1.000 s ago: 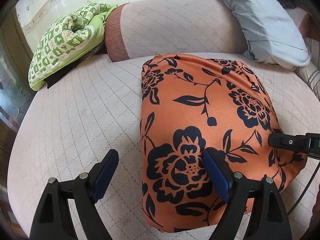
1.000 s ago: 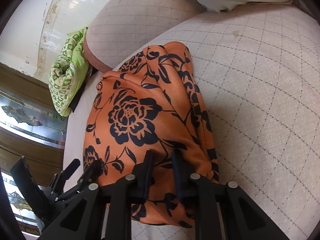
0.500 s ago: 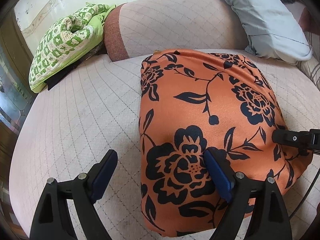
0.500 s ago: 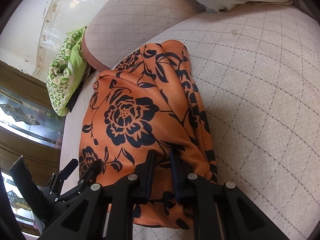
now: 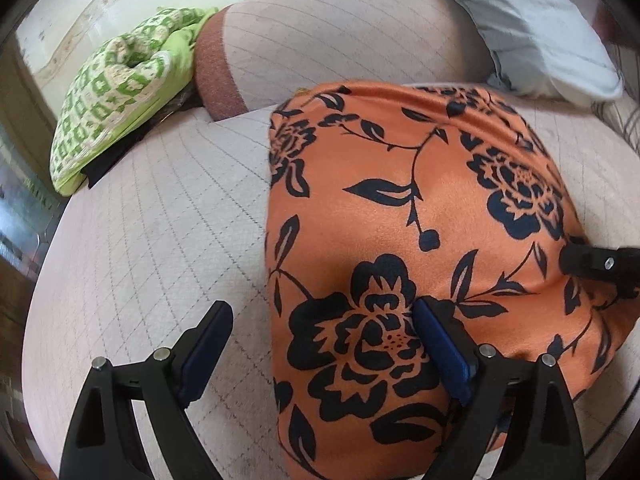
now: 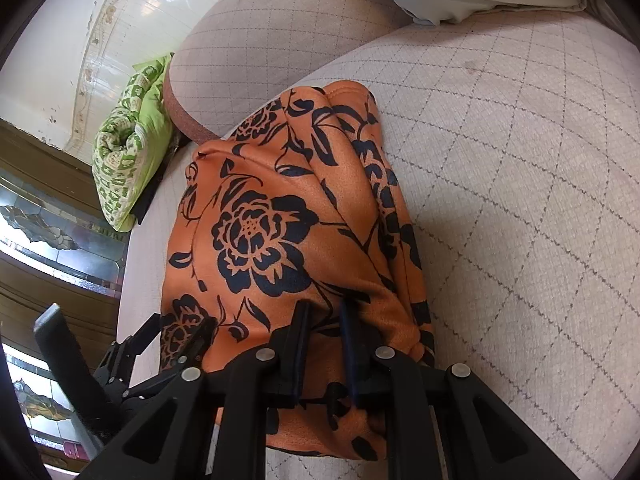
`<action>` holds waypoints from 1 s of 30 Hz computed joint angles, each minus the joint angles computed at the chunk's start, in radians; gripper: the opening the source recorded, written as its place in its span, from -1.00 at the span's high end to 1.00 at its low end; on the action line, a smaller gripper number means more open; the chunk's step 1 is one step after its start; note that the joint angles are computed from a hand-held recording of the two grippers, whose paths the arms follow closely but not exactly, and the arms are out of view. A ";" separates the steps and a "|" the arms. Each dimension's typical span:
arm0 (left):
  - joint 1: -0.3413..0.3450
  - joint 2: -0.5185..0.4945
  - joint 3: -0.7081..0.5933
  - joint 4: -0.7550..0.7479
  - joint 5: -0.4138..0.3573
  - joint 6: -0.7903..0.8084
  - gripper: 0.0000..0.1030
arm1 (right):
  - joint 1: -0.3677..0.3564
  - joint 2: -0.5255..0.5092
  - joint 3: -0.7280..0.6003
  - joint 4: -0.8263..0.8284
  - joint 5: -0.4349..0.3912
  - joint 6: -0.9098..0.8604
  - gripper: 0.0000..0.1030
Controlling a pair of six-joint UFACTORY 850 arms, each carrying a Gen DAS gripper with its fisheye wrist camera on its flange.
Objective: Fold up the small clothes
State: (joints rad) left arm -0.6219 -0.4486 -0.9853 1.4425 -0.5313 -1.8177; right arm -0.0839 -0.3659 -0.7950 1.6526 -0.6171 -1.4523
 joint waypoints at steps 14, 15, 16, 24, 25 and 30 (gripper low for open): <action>0.053 0.060 -0.141 -0.213 0.078 0.372 -0.87 | -0.103 -0.028 -0.002 0.032 -0.233 0.046 0.64; 0.045 0.030 -0.191 -0.251 0.054 0.435 -0.87 | -0.108 -0.022 0.001 0.037 -0.235 0.036 0.63; 0.042 0.001 -0.237 -0.327 0.035 0.531 -0.87 | -0.111 -0.017 0.003 0.036 -0.230 0.037 0.62; 0.029 -0.283 -0.580 -0.686 -0.069 0.967 -0.87 | -0.143 -0.033 -0.006 -0.021 -0.257 0.082 0.61; 0.028 -0.309 -0.612 -0.698 -0.089 0.982 -0.87 | -0.139 -0.041 -0.011 -0.034 -0.260 0.089 0.61; 0.047 -0.421 -0.768 -0.810 -0.113 1.079 -0.89 | -0.126 -0.050 -0.024 -0.074 -0.238 0.096 0.60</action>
